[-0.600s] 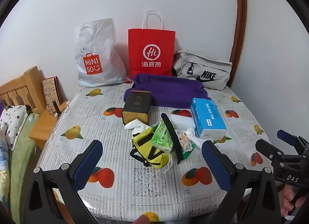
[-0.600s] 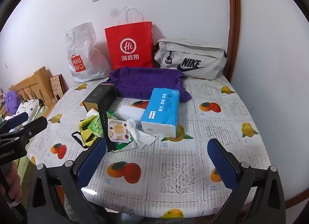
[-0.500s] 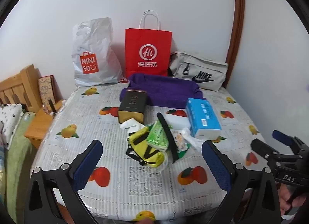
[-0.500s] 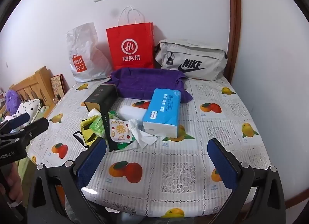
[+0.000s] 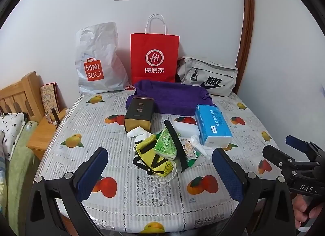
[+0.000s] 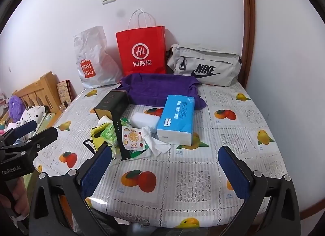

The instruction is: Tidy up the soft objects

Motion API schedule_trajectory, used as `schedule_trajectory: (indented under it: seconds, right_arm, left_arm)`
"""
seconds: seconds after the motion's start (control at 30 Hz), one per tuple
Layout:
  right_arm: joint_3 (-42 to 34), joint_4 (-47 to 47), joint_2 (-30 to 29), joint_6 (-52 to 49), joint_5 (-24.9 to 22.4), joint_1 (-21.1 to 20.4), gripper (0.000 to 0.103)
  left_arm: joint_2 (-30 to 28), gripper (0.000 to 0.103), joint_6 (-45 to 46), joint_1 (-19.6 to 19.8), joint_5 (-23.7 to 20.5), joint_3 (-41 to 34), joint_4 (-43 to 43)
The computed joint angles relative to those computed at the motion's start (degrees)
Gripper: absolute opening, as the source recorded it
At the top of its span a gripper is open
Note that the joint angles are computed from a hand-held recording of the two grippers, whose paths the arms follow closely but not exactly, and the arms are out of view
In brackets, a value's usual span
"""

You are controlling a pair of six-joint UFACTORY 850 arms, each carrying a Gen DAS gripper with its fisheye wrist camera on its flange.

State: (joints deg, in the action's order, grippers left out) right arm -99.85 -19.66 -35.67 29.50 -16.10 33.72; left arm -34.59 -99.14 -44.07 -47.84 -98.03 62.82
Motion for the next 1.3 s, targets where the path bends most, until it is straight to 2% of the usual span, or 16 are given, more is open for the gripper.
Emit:
schedule_trajectory:
  seconds: [1.3]
  right_arm:
    - [0.97, 2.94, 0.79, -2.85, 1.31, 0.16, 0.103]
  left_arm:
    - [-0.40, 0.103, 1.04, -0.64, -2.17, -0.60, -0.19]
